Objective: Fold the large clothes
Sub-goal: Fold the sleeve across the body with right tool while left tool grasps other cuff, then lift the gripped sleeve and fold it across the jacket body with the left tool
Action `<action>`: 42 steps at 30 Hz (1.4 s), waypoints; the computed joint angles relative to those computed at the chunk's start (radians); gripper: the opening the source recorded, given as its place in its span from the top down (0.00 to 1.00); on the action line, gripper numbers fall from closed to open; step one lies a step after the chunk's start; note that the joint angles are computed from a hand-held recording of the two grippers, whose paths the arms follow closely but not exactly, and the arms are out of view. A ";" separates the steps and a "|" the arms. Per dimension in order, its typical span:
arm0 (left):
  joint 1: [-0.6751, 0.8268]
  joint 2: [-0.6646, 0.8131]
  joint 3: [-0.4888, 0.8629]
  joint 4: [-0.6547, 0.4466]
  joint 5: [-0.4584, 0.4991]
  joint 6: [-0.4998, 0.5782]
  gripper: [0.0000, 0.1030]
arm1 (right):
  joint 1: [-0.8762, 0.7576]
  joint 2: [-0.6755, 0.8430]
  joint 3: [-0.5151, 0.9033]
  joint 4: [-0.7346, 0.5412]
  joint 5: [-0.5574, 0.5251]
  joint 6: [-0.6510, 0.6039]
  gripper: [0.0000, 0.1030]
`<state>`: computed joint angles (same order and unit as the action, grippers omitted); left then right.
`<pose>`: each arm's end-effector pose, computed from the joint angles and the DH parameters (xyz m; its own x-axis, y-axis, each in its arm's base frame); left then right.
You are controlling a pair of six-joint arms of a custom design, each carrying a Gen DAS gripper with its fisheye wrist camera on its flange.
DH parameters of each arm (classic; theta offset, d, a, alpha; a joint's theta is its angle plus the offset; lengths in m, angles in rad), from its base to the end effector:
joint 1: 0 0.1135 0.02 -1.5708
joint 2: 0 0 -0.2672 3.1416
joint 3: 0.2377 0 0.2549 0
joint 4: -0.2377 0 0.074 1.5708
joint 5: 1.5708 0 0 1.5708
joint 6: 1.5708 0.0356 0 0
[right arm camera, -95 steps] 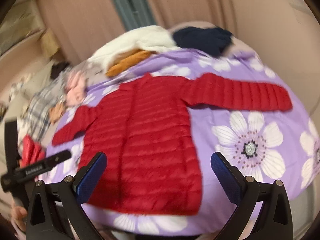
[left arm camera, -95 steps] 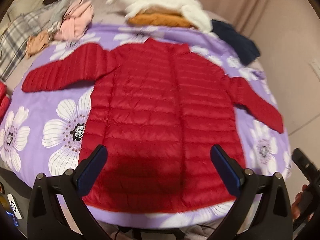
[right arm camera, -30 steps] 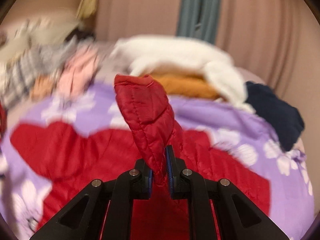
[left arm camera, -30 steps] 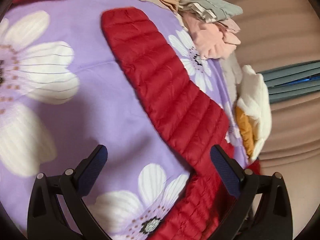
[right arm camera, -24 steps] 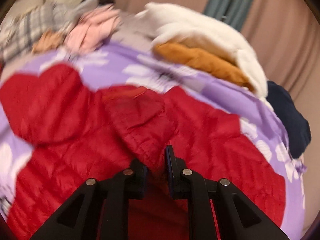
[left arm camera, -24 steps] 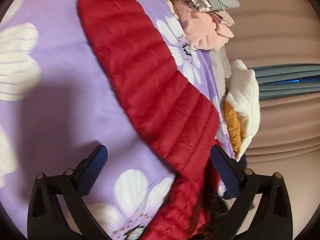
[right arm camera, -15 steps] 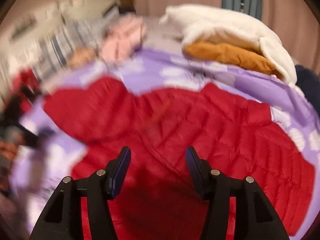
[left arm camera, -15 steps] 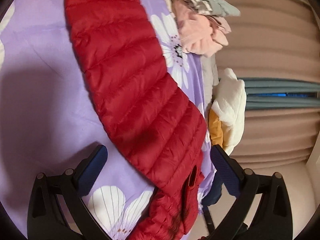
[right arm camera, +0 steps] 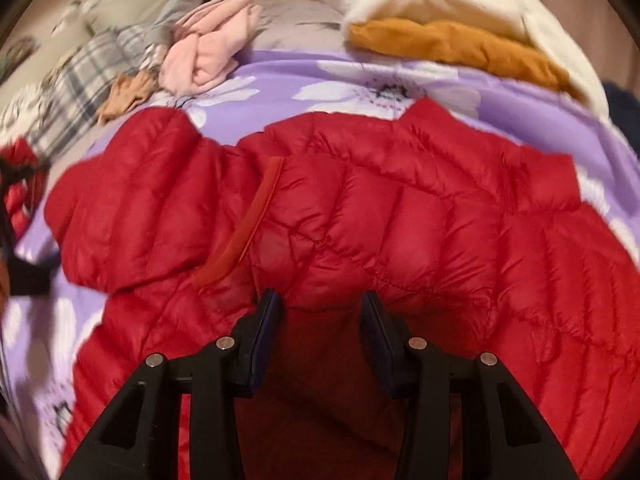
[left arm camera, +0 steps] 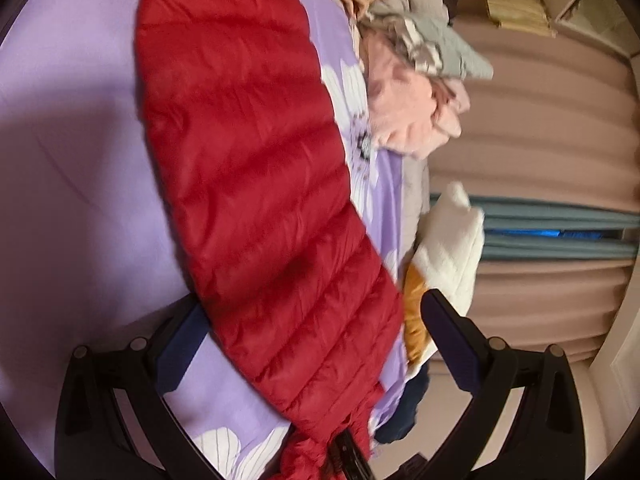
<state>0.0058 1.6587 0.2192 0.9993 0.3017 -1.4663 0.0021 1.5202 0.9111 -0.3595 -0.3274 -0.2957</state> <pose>0.2331 -0.0092 0.0959 -0.3063 -0.9514 0.0316 -0.3963 0.0973 -0.9129 0.3050 0.0121 0.1991 -0.7347 -0.2775 -0.6191 -0.4163 0.9049 0.0884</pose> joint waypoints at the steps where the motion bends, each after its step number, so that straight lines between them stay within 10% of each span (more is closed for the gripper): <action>1: 0.038 0.000 -0.022 0.034 0.018 0.002 0.00 | -0.012 -0.023 0.000 -0.016 -0.028 0.006 0.55; 16: 0.338 0.096 0.088 -0.019 0.230 0.147 0.05 | -0.327 -0.359 -0.166 -0.174 -0.401 -0.117 0.55; 20: 0.309 0.022 0.153 -0.296 0.132 0.230 0.43 | -0.411 -0.400 -0.194 -0.239 -0.409 -0.182 0.55; 22: 0.283 -0.014 0.205 -0.488 0.078 0.309 0.82 | -0.447 -0.404 -0.201 -0.262 -0.401 -0.202 0.55; 34: -0.176 -0.491 0.485 -1.006 -0.350 0.569 0.93 | -0.752 -0.384 -0.168 -0.440 -0.486 -0.387 0.55; 42: -0.653 -0.199 0.962 -1.133 -0.558 0.680 0.92 | -0.949 -0.312 -0.129 -0.562 -0.578 -0.528 0.55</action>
